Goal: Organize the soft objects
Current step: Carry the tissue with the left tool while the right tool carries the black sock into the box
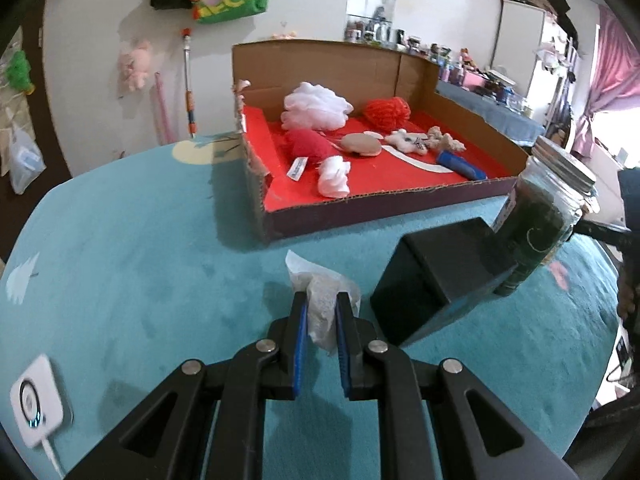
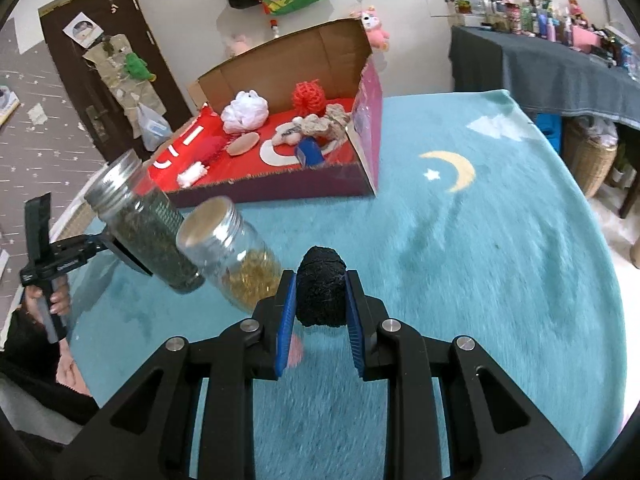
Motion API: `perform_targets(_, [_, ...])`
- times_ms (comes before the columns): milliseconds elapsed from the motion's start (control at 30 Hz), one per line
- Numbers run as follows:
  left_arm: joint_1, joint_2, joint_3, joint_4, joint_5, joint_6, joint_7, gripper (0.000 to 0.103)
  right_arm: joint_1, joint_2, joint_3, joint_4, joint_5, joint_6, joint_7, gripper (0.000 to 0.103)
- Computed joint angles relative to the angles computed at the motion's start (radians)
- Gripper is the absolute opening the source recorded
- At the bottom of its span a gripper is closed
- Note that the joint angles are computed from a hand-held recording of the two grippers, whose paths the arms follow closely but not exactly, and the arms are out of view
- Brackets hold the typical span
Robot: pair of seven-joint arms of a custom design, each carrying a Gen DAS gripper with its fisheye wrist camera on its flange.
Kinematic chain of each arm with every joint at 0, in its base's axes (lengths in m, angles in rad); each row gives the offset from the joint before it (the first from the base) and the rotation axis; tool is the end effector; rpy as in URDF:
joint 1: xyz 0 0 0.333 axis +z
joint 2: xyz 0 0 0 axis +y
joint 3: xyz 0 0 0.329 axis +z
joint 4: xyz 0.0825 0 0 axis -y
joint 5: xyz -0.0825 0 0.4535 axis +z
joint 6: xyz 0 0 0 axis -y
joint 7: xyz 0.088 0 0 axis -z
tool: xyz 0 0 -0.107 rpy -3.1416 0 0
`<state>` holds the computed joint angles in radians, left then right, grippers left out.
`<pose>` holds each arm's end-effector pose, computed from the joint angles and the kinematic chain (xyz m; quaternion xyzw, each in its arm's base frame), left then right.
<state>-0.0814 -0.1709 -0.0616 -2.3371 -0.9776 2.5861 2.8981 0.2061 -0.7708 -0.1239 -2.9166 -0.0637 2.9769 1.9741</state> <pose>0.5629 -0.0661 0.4166 -0.3811 0.8470 -0.3504 0.1207 0.3920 0.0412 0.4403 -0.5556 0.7272 -0.1827 0.3593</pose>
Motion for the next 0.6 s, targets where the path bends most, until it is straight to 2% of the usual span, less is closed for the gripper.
perform_targets(133, [0.006, 0.042, 0.001, 0.047, 0.01, -0.038, 0.024, 0.014, 0.062, 0.049, -0.087, 0.037, 0.022, 0.018, -0.077, 0.023])
perform_targets(333, [0.035, 0.093, -0.002, 0.124, -0.017, -0.147, 0.082, 0.014, 0.22, 0.086, -0.269, 0.093, 0.123, 0.032, -0.259, 0.023])
perform_targets(467, [0.053, 0.11, -0.009, 0.162, -0.027, -0.218, 0.109, 0.014, 0.261, 0.111, -0.303, 0.131, 0.171, 0.016, -0.347, 0.023])
perform_targets(600, [0.06, 0.124, -0.022, 0.197, -0.02, -0.251, 0.116, 0.014, 0.308, 0.142, -0.343, 0.18, 0.223, -0.013, -0.439, 0.023])
